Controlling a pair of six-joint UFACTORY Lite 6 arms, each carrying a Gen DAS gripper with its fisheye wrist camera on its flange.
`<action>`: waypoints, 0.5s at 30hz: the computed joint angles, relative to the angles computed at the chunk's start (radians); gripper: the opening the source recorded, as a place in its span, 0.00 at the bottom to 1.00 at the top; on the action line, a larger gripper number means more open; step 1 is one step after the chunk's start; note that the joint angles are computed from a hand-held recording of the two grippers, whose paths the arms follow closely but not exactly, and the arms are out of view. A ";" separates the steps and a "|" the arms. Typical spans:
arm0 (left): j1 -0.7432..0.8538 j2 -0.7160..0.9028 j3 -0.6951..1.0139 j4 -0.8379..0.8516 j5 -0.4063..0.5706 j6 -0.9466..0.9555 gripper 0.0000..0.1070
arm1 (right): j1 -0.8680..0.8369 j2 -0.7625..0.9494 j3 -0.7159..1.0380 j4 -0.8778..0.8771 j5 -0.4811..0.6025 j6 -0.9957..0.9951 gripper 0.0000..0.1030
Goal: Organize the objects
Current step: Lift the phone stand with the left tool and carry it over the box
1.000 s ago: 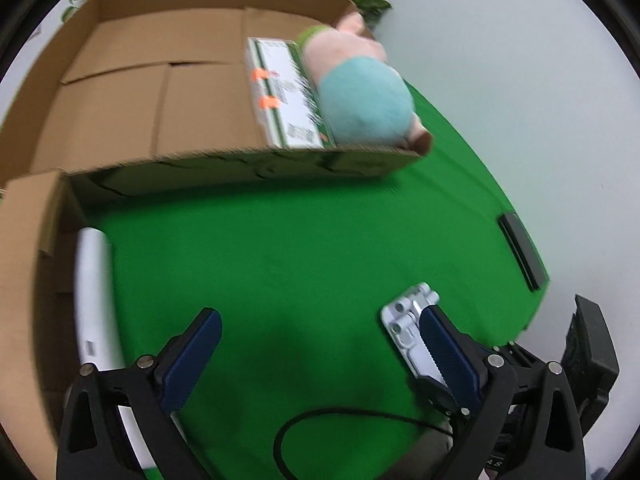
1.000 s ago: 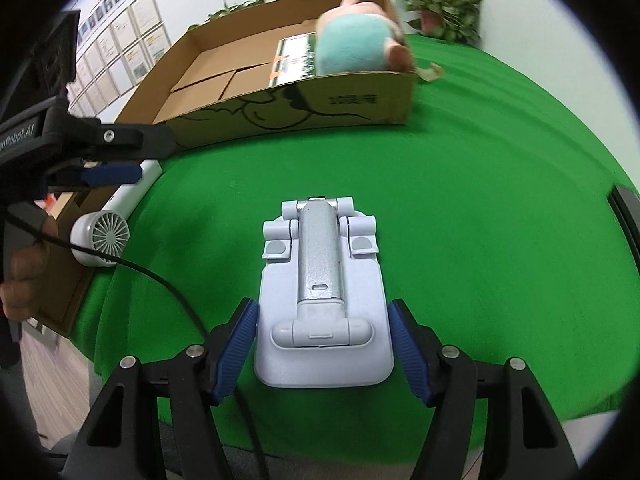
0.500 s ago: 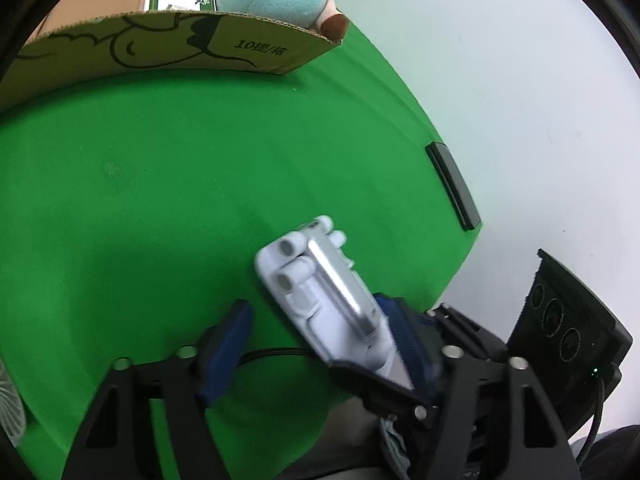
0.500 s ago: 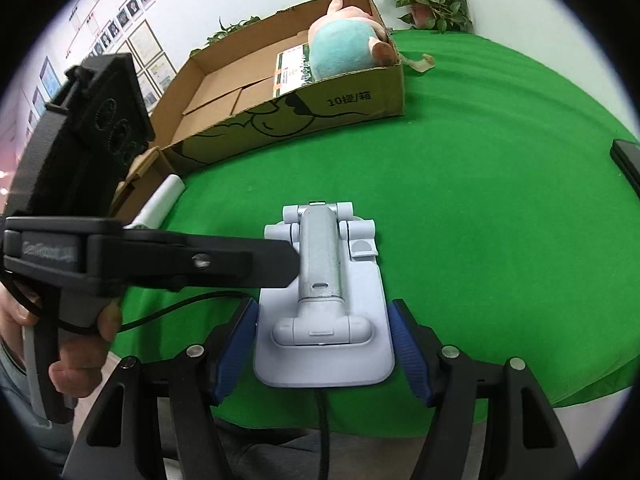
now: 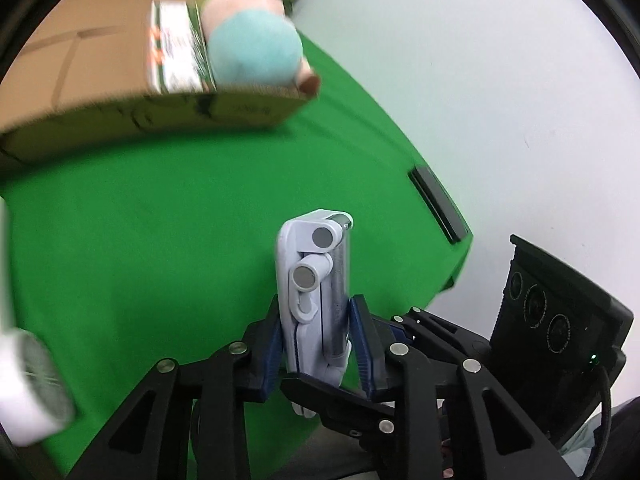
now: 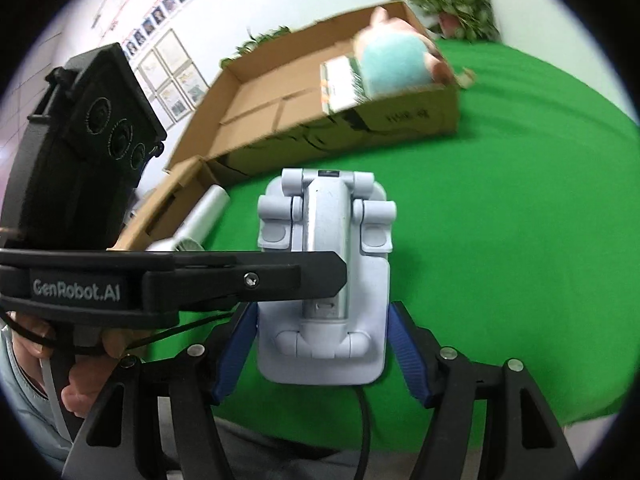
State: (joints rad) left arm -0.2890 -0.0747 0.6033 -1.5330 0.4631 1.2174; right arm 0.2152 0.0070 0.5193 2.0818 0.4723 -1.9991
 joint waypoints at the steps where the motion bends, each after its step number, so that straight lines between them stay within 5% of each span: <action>1: 0.021 -0.029 -0.001 0.043 0.004 -0.037 0.27 | 0.022 0.005 0.024 0.005 -0.009 0.005 0.63; 7: 0.173 -0.232 0.061 0.481 0.084 -0.363 0.26 | 0.148 0.015 0.162 0.067 -0.053 -0.049 0.63; 15: 0.232 -0.179 0.324 0.722 0.153 -0.517 0.26 | 0.198 0.061 0.368 -0.018 -0.085 0.004 0.62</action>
